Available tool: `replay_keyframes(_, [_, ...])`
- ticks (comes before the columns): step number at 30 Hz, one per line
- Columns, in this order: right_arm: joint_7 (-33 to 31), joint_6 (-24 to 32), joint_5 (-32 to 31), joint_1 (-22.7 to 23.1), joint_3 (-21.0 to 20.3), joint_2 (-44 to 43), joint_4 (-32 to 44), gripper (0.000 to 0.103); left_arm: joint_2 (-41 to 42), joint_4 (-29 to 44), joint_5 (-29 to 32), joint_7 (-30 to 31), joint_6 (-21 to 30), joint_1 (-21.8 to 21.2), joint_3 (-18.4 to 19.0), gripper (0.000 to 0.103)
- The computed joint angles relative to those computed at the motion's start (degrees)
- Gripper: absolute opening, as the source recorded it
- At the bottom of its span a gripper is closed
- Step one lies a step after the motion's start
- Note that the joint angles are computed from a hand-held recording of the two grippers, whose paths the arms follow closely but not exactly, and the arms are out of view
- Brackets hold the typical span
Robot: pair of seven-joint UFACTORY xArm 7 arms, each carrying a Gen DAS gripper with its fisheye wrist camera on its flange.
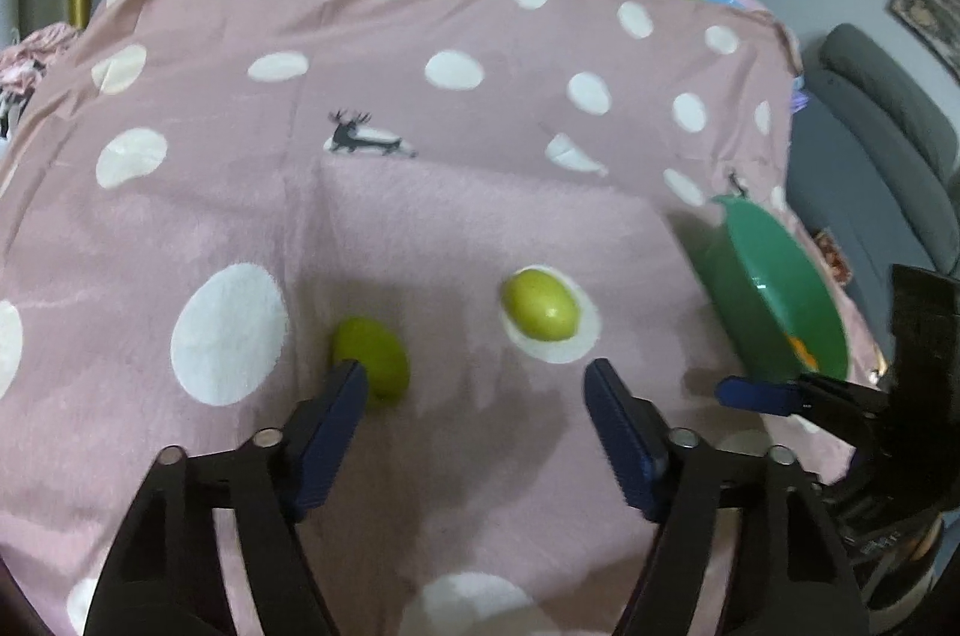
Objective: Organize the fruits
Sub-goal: 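Close the left gripper on a green jujube while the right gripper closes on the other jujube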
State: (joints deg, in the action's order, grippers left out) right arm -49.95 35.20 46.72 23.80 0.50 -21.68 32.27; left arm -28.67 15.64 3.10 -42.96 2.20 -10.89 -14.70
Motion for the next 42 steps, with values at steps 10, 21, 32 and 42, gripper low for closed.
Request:
replay_keyframes(10, [-2.4,0.0,2.5,-0.1,0.3,3.4,2.6,0.082,6.7,4.7,7.3,-4.5,4.4,8.4,-5.5,0.070])
replay_keyframes(21, [-3.0,-0.4,4.1,-1.5,2.4,8.9,6.7,0.082,12.6,7.6,12.7,-5.1,4.8,8.2,-3.3,0.039])
replay_keyframes(32, [-0.6,-1.0,1.7,-3.9,7.0,21.5,17.2,0.071,13.3,6.8,10.6,-2.5,1.4,5.6,0.4,0.034])
replay_keyframes(42, [4.1,-2.6,-5.4,-4.9,10.6,27.3,22.1,0.047,13.8,7.3,12.5,-3.2,1.0,8.7,-2.5,0.034])
